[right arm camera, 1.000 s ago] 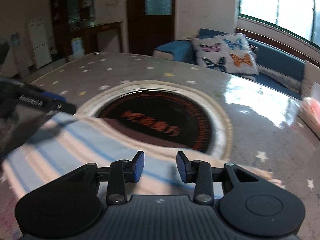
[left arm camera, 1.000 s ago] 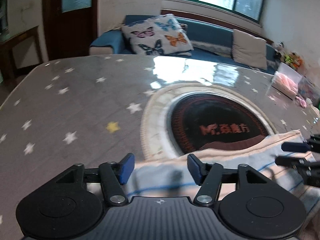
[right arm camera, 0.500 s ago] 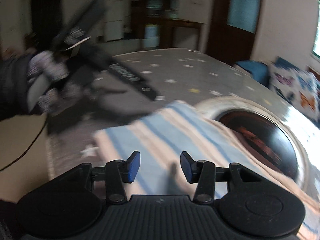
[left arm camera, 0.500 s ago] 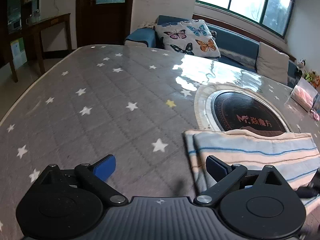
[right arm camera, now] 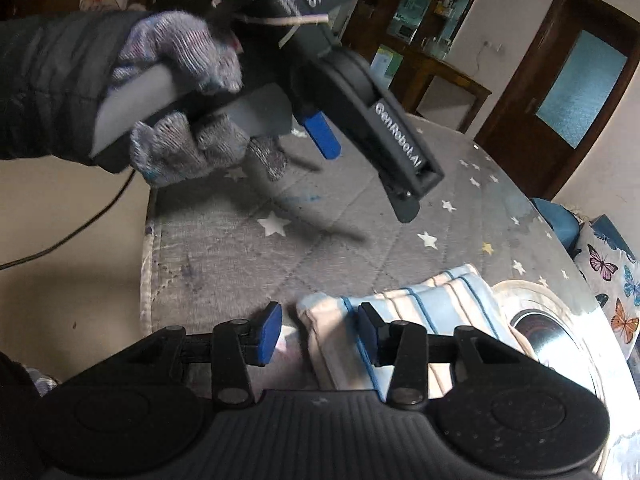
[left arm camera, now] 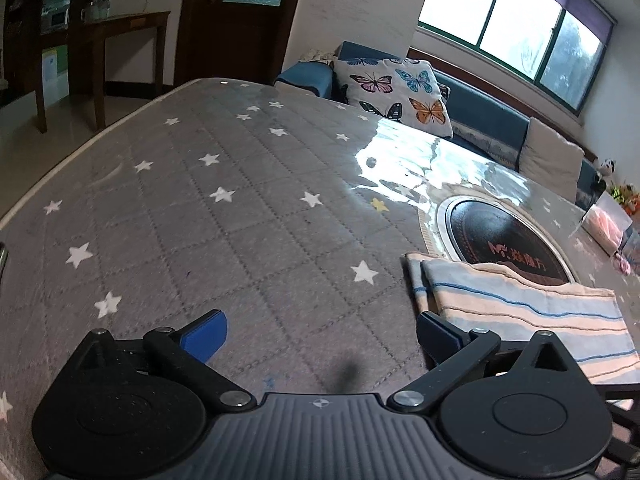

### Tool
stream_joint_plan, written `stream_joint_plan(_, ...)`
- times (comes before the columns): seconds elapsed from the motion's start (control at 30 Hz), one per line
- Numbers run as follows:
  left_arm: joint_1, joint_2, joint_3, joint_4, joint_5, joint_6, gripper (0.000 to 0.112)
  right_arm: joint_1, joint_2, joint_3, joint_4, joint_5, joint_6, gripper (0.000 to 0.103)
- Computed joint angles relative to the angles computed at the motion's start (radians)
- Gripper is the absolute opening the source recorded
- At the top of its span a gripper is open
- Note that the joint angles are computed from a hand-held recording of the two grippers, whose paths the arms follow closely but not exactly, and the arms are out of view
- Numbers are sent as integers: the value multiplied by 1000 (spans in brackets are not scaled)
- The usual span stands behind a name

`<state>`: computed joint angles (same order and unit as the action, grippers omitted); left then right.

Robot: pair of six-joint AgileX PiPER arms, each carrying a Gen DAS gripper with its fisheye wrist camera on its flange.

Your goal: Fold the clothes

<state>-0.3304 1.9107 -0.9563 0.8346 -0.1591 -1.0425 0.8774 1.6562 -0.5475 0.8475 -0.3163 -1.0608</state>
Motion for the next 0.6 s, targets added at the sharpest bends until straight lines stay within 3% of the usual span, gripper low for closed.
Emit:
stream_joint_plan(0.1, 27, -9, 16, 144, -40, -158, 103, 12, 36, -30, 64, -13, -50, 25)
stream_joint_plan(0.23, 42, -16, 26, 250, -85, -263, 103, 20, 34, -41, 153, -18, -116, 20)
stream_joint_plan(0.47, 32, 0, -1, 467, -139, -518, 103, 32, 24, -48, 257, -10, -211, 23)
stream_joint_plan(0.6, 25, 14, -24, 582, -176, -675, 103, 25, 22, -36, 199, -9, -124, 11)
